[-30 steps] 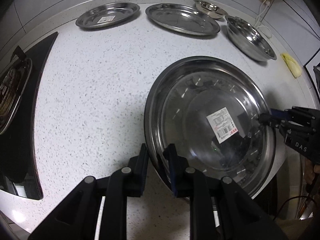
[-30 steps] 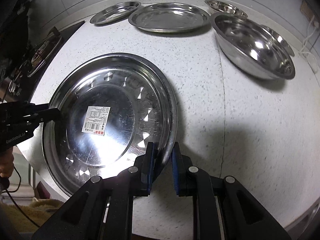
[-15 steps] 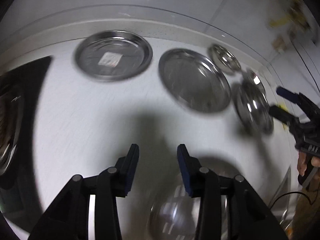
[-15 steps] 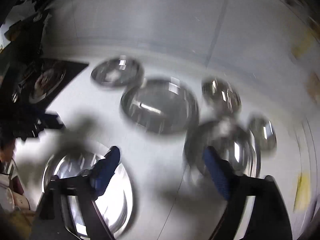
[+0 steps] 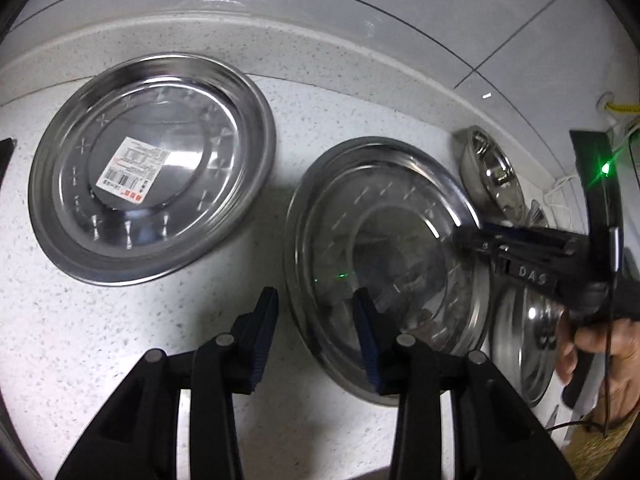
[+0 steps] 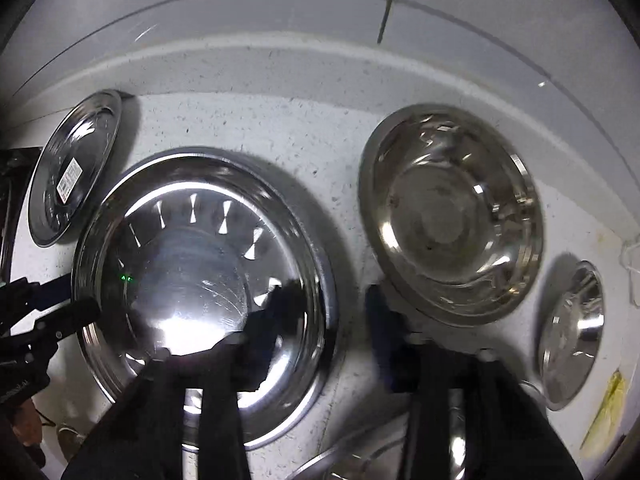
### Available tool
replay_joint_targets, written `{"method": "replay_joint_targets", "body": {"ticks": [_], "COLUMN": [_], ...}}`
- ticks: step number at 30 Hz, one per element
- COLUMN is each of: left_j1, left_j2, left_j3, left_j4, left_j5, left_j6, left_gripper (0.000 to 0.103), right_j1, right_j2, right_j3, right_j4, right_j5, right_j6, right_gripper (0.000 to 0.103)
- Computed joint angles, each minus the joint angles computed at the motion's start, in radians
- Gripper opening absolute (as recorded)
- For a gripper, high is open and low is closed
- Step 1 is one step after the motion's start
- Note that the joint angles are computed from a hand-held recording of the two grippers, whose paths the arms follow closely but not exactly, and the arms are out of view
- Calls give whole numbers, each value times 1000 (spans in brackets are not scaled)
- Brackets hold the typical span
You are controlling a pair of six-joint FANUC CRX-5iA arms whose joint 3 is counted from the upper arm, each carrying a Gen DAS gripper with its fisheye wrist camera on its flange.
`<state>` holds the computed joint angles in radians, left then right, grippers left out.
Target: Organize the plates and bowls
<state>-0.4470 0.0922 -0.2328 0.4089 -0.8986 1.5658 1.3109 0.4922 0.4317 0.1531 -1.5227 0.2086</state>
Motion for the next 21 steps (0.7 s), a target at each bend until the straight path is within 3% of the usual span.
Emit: {"method": "replay_joint_targets", "body": {"ticks": [3, 5, 13, 21], "left_j1": [7, 25, 53, 133], "left_j2": [-1, -10, -119, -383], "left_j3": [-7, -38, -90, -128], "left_j4": [-2, 41, 0, 6], "left_j5": [11, 21, 49, -42], "left_j6": [2, -16, -7, -77], "left_gripper": [14, 10, 10, 10], "right_j1": [7, 10, 46, 168], "right_j2": [6, 16, 46, 54], "right_j3": [-1, 7, 63, 218], "right_j4": [14, 26, 119, 269], "right_j5": [13, 6, -18, -133], "right_j6": [13, 12, -18, -79], "right_gripper": [18, 17, 13, 12]}}
